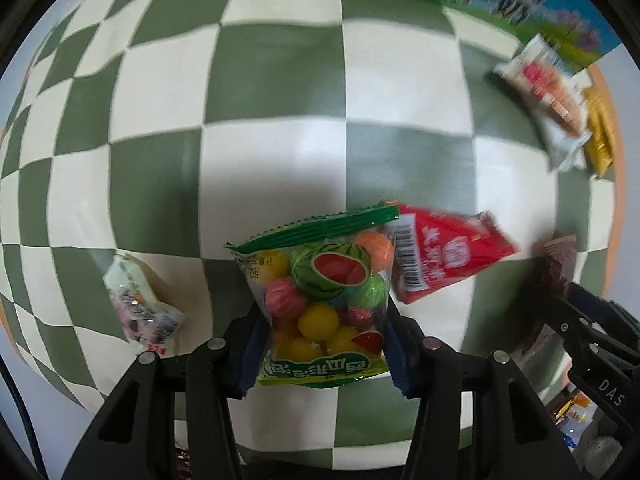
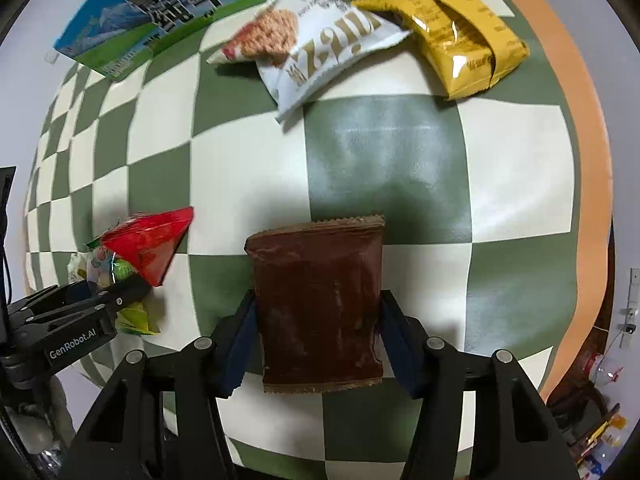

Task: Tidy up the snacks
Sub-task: 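Carry both packets into the box and open both tools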

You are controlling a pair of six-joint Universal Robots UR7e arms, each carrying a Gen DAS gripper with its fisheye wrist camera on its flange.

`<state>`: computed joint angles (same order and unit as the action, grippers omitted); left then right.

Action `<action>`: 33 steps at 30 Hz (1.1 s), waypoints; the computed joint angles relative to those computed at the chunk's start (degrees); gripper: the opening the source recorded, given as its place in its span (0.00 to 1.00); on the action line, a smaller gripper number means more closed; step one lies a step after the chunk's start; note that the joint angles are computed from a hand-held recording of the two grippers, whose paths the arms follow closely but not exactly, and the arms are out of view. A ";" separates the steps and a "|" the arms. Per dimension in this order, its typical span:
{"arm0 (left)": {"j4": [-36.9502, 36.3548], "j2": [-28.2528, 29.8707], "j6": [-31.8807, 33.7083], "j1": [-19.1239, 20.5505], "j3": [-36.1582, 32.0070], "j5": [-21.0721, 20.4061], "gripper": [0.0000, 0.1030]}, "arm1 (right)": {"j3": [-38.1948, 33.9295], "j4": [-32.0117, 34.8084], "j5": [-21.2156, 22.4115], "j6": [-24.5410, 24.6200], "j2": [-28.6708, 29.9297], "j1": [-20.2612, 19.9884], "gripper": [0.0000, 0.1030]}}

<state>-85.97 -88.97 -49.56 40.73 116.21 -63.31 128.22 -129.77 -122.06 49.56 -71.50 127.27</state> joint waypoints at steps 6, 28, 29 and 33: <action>0.32 -0.64 2.04 -1.76 -7.10 1.04 0.47 | -2.48 -2.11 0.71 -1.52 -3.97 2.07 0.58; 7.56 32.20 17.35 9.79 -49.43 9.58 0.47 | -42.45 11.76 -5.56 -22.42 11.63 -8.03 0.58; 8.35 32.71 17.04 10.12 -50.23 9.30 0.47 | -42.36 12.17 -5.40 -22.29 11.89 -8.59 0.58; 9.94 34.20 16.07 12.32 -51.18 6.98 0.48 | -41.83 13.49 -4.17 -22.10 12.92 -10.71 0.58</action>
